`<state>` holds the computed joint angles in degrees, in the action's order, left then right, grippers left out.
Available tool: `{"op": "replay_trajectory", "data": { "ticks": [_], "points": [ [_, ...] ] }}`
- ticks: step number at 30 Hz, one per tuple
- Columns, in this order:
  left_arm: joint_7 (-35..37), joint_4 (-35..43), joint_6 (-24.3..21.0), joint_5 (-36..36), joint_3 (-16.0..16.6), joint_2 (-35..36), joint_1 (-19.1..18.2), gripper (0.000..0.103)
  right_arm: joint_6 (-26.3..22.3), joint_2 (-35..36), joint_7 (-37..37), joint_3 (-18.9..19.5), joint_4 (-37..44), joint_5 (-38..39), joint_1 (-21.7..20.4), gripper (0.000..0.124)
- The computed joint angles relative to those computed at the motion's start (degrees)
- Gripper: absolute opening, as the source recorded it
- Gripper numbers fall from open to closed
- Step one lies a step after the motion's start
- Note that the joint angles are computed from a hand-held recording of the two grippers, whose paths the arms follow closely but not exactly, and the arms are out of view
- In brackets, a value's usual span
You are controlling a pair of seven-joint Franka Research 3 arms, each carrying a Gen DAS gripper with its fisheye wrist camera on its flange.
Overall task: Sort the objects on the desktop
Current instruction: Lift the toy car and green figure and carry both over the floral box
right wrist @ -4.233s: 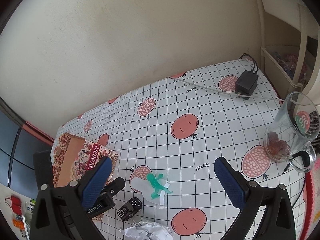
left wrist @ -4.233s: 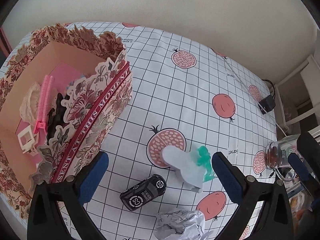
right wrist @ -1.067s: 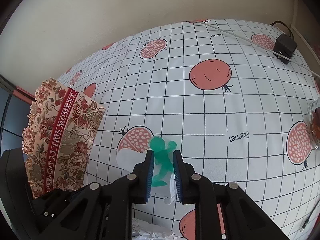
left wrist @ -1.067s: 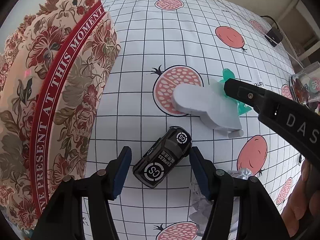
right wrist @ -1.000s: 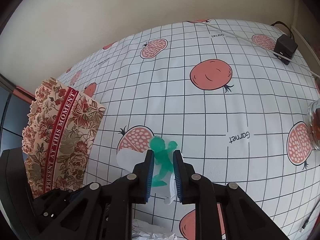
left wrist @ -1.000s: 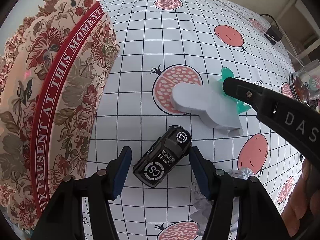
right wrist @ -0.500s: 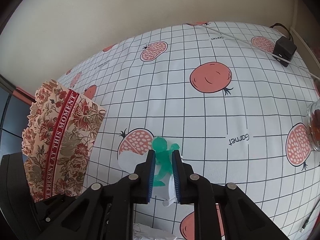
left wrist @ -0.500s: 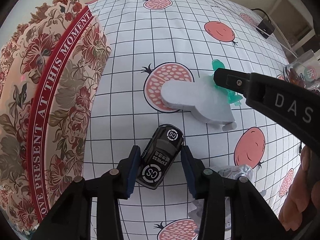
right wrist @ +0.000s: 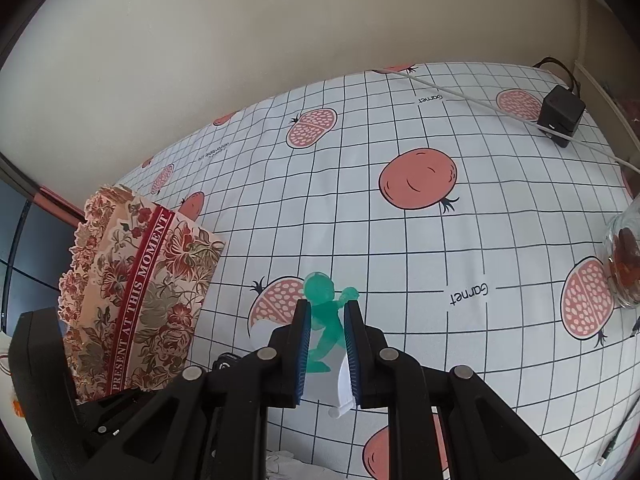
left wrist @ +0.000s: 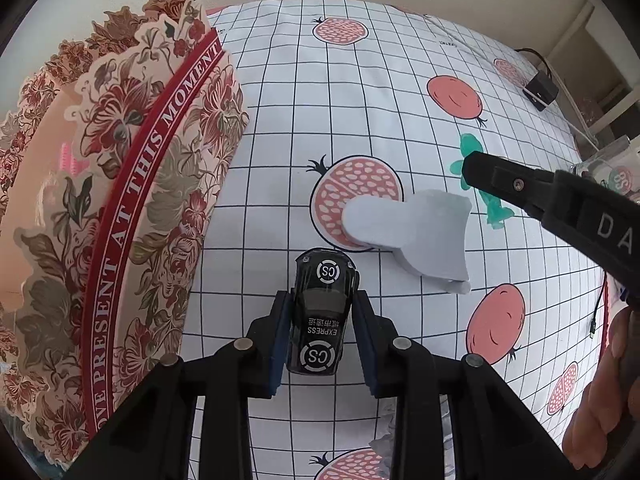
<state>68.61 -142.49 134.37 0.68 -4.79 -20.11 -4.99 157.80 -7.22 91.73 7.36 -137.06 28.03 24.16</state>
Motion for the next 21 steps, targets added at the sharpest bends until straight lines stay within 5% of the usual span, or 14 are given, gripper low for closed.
{"op": "replay_trajectory", "data": {
  "ticks": [6,11,21],
  "points": [
    [-0.37,0.63,1.55,0.11,-0.04,-0.35,0.25,0.032,0.77,-1.09,-1.17,-0.53,-0.49,2.21,0.12,0.019],
    [-6.11,-0.69,2.92,0.8,-3.07,-2.09,-1.83,0.031,1.43,-1.9,-1.98,-0.75,-0.81,3.87,0.3,0.019],
    [-7.61,1.04,6.62,2.94,-2.13,-2.77,-2.66,0.031,4.47,-4.4,-2.34,-0.95,-1.36,5.73,0.8,0.019]
  ]
}}
